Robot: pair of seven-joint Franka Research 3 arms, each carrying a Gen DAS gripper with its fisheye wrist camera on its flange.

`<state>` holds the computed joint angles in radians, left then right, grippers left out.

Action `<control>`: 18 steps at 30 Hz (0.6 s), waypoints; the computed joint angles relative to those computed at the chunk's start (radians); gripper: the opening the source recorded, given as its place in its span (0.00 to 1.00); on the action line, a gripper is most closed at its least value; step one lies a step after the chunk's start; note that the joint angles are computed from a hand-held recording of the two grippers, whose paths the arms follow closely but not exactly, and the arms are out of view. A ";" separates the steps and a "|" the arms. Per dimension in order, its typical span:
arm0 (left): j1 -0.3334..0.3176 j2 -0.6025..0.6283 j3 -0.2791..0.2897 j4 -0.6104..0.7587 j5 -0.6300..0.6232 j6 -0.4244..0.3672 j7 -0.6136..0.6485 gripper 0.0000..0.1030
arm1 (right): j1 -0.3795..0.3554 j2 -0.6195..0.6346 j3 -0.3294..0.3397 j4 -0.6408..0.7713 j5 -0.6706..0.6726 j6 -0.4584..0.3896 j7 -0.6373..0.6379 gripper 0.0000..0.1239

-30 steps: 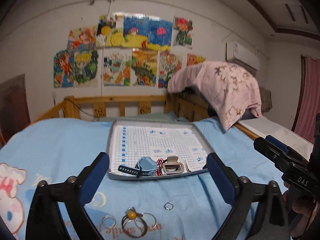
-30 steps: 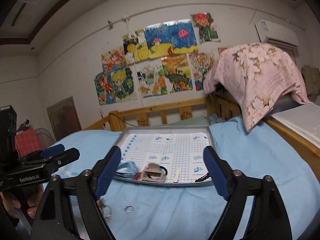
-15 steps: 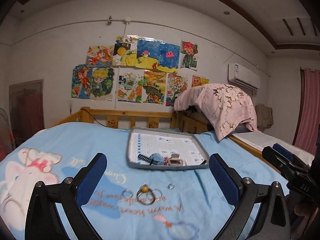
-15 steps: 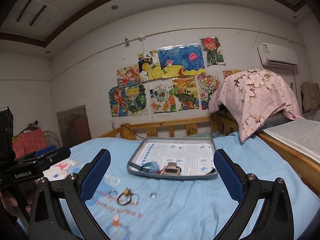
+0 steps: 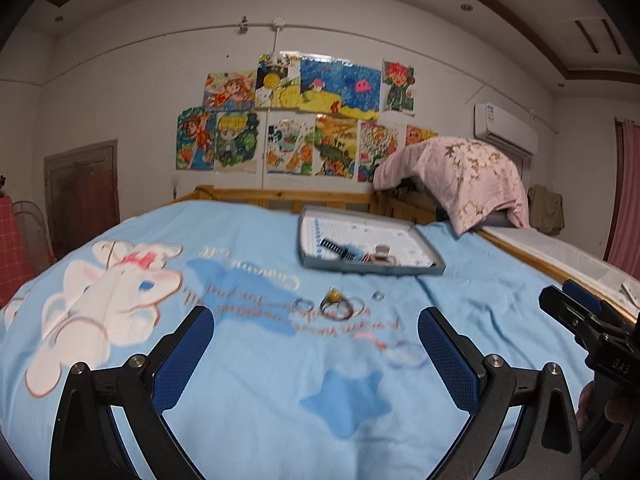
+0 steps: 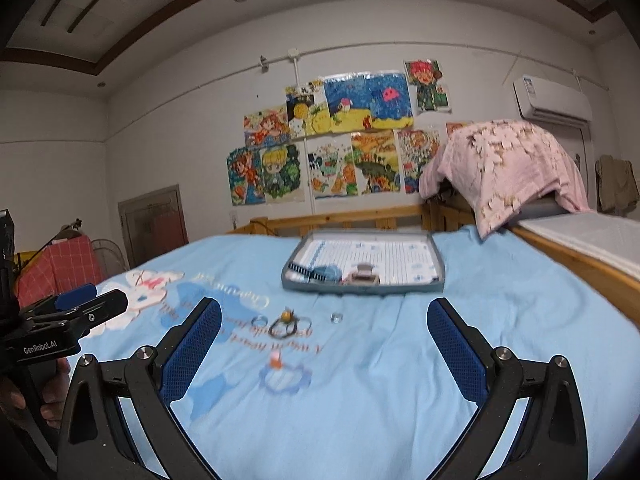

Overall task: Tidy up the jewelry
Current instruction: 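Withdraw both tools from the tray back toward the remaining rings, then lower the left tool to a silver ring while the right tool approaches the small silver ring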

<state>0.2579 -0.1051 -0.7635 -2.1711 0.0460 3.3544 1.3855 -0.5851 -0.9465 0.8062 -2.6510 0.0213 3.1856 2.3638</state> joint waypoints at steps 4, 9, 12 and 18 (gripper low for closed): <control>-0.078 0.022 0.090 0.010 0.038 -0.045 -0.014 1.00 | 0.027 -0.012 0.014 -0.020 0.005 -0.051 0.039 0.82; -0.101 0.083 0.134 0.094 0.187 -0.110 -0.068 1.00 | 0.011 0.036 0.006 0.001 -0.024 -0.061 0.072 0.82; -0.160 0.148 0.226 0.198 0.469 -0.133 -0.301 1.00 | -0.067 0.049 0.036 0.048 -0.042 -0.032 0.099 0.82; -0.397 0.284 0.471 0.414 0.614 -0.171 -0.463 1.00 | -0.267 0.104 0.125 0.182 -0.054 0.041 0.081 0.82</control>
